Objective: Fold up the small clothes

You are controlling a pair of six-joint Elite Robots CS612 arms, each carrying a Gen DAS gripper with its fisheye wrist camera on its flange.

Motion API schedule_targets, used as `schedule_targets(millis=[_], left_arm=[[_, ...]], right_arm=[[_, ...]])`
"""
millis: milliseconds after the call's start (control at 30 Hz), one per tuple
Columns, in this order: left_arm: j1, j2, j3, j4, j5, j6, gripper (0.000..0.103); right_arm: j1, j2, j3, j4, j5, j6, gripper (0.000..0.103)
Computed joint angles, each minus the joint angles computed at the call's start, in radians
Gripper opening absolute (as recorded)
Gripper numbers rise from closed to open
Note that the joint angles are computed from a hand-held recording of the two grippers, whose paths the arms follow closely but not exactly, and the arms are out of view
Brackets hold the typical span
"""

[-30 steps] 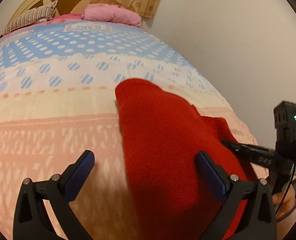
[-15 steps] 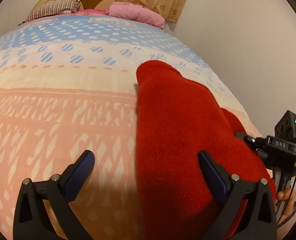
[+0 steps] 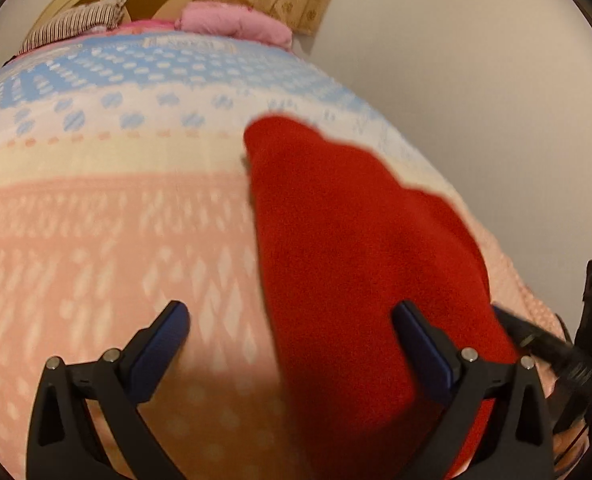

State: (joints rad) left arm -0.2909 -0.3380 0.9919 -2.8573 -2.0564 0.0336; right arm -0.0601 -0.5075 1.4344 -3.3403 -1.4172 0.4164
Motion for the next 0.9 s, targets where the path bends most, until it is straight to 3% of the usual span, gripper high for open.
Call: schedule_targets(millis=[67,167,233,267,333,367,433,500,600,700,767,800,867,900], left_arm=[[0.006,-0.004,-0.004,0.02,-0.02,0.008,0.103],[0.015,-0.011,-0.01,0.02,-0.033,0.025,0.103],[0.021,-0.004,-0.026,-0.043,-0.047,-0.008,0.103],[0.021,0.002,-0.041,-0.052,-0.053,-0.024,0.103],[0.021,0.026,-0.1,0.006,-0.087,-0.049,0.103],[0.022,0.051,-0.153,0.06,-0.128,-0.057,0.103],[0.019,0.086,-0.223,0.162,-0.173,-0.05,0.103],[0.016,0.127,-0.293,0.277,-0.214,-0.06,0.103],[0.015,0.118,-0.261,0.222,-0.213,-0.019,0.103],[0.017,0.118,-0.246,0.181,-0.236,-0.028,0.102],[0.021,0.128,-0.259,0.183,-0.269,-0.033,0.095],[0.024,0.133,-0.268,0.193,-0.295,-0.031,0.084],[0.025,0.135,-0.267,0.193,-0.304,-0.033,0.078],[0.024,0.132,-0.261,0.188,-0.299,-0.029,0.068]], right_arm=[[0.022,0.009,-0.017,0.058,-0.081,-0.021,0.047],[0.005,-0.014,0.012,0.042,-0.042,0.001,0.047],[-0.007,-0.032,0.036,0.011,-0.03,0.014,0.049],[-0.013,-0.039,0.045,-0.019,-0.035,0.023,0.053],[-0.024,-0.034,0.032,-0.054,-0.04,0.057,0.078],[-0.033,-0.028,0.021,-0.062,-0.039,0.082,0.079],[-0.05,-0.005,-0.021,-0.032,0.008,0.117,0.079],[-0.072,0.037,-0.088,0.019,0.11,0.158,0.079],[-0.076,0.082,-0.165,0.13,0.204,0.133,0.08],[-0.055,0.088,-0.199,0.189,0.163,0.028,0.08],[-0.054,0.096,-0.219,0.208,0.214,-0.002,0.073],[-0.053,0.102,-0.229,0.217,0.231,-0.01,0.067],[-0.054,0.113,-0.245,0.218,0.243,0.0,0.062],[-0.056,0.118,-0.251,0.218,0.249,0.02,0.056]])
